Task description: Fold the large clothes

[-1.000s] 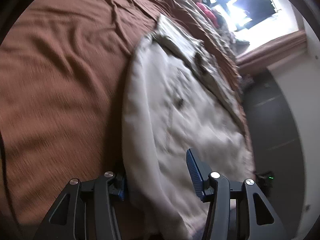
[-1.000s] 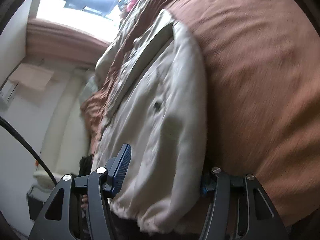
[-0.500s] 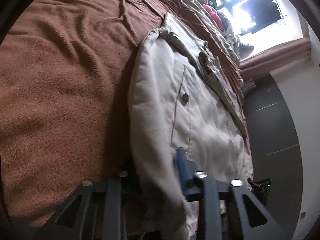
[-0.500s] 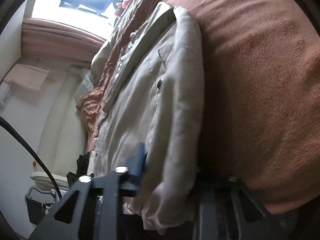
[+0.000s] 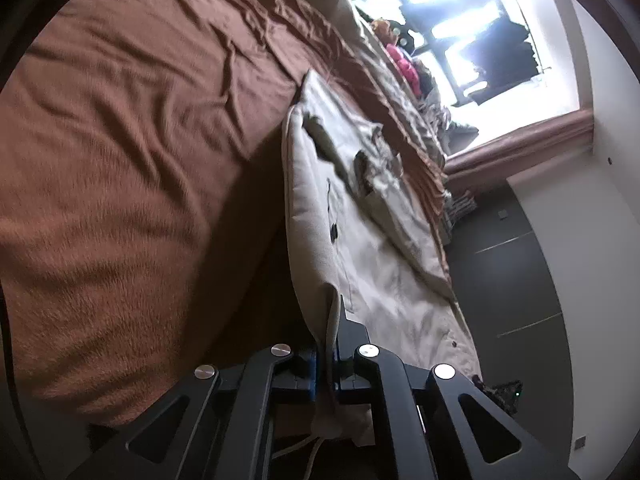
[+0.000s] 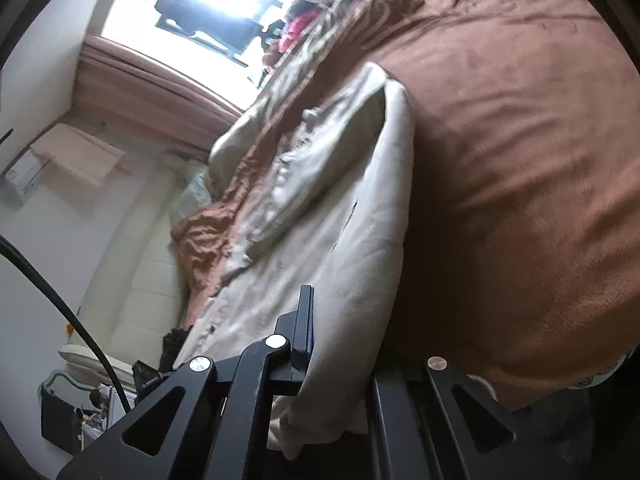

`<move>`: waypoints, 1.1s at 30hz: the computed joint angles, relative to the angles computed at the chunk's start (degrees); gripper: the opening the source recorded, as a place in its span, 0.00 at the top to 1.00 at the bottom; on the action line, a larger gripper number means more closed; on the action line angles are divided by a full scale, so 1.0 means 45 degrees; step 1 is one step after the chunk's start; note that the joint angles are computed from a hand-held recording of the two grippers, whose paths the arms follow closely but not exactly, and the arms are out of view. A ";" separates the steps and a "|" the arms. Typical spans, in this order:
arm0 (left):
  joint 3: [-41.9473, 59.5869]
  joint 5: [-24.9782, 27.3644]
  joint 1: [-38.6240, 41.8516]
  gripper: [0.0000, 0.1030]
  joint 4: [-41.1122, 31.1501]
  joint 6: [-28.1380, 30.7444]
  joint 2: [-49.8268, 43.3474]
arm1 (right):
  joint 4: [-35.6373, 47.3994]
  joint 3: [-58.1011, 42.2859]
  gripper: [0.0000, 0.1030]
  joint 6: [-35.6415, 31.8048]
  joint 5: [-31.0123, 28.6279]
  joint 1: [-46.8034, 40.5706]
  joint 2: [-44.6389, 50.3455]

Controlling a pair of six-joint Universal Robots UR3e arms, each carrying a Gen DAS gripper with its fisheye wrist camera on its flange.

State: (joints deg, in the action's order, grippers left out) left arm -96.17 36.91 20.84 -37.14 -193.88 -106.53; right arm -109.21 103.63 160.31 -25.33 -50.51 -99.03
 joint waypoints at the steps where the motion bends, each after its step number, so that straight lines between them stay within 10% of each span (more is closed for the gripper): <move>1: -0.0004 -0.0108 0.0102 0.96 0.0001 -0.0097 0.0154 | 0.0287 -0.0054 0.99 -0.0087 0.0090 -0.0038 -0.0229; 7: -0.0289 -0.0687 0.0752 0.96 -0.0176 -0.0238 0.1324 | 0.4590 -0.0340 0.99 -0.2890 0.0473 -0.0969 -0.2144; 10: -0.0372 -0.0799 0.1097 0.96 -0.0617 -0.0119 0.2041 | 1.0574 -0.1615 0.99 -0.7392 0.0596 -0.2669 -0.2810; 20: -0.1689 -0.2363 0.3407 0.96 -0.3779 0.2010 0.5185 | 1.5183 -0.2332 0.99 -1.1141 0.0518 -0.3859 -0.3503; 25: -0.1761 -0.3358 0.5693 0.96 -1.0636 0.6398 0.8401 | 1.9066 -0.3281 0.99 -1.4336 -0.0134 -0.5087 -0.3423; 30: 0.2330 -0.4304 0.9581 1.00 -2.3629 1.5395 0.9612 | 2.1817 -0.3354 0.99 -1.7003 -0.1506 -0.6895 -0.3591; 33: 0.4190 -0.3889 1.0325 1.00 -2.5382 1.6681 0.9112 | 2.0458 -0.2717 0.99 -1.6259 -0.1325 -0.6385 -0.3821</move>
State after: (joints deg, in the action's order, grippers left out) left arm -77.32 19.41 67.30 -151.36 -118.82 -65.53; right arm -17.14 91.41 87.15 -31.30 -79.24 -116.22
